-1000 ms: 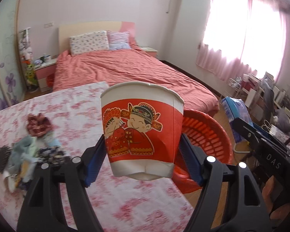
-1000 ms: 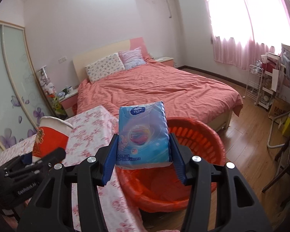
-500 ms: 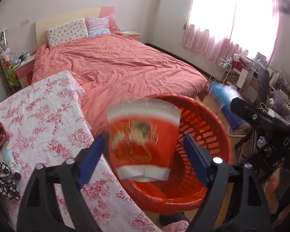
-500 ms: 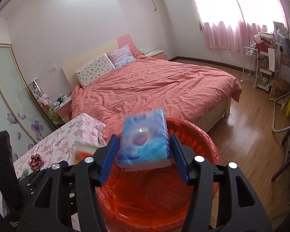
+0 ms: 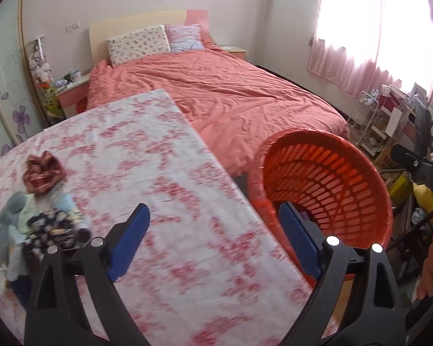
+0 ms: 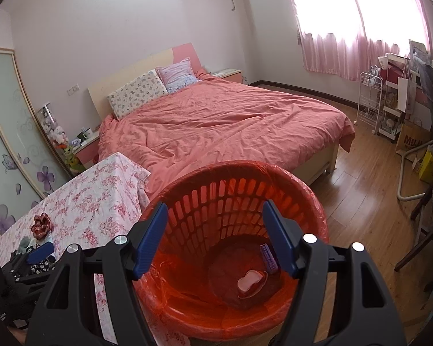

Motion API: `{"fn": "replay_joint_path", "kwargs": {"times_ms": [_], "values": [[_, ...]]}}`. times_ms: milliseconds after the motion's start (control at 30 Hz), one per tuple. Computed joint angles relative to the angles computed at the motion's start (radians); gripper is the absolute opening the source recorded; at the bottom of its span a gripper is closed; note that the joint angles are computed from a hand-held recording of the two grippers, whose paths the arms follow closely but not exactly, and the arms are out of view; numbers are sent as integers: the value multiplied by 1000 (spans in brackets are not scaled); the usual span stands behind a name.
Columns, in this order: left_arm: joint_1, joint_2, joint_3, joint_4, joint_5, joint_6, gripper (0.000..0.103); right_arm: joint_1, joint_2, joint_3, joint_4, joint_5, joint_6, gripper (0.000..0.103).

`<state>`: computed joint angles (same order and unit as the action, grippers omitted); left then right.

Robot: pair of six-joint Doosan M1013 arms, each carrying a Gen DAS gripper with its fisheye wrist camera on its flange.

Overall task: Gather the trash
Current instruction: 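Carry cup and tissue pack over the orange basket and open both grippers, then move both tools back over the table toward the remaining items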

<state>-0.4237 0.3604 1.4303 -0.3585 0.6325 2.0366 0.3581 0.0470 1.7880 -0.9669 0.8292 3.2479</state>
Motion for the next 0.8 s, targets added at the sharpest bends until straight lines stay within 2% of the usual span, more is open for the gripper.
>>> {"fn": "replay_joint_path", "kwargs": {"times_ms": [467, 667, 800], "values": [[117, -77, 79, 34, -80, -52, 90, 73, 74, -103, 74, 1, -190, 68], [187, -90, 96, 126, -127, -160, 90, 103, 127, -164, 126, -28, -298, 68], [239, -78, 84, 248, -138, -307, 90, 118, 170, -209, 173, -55, -365, 68]]}}
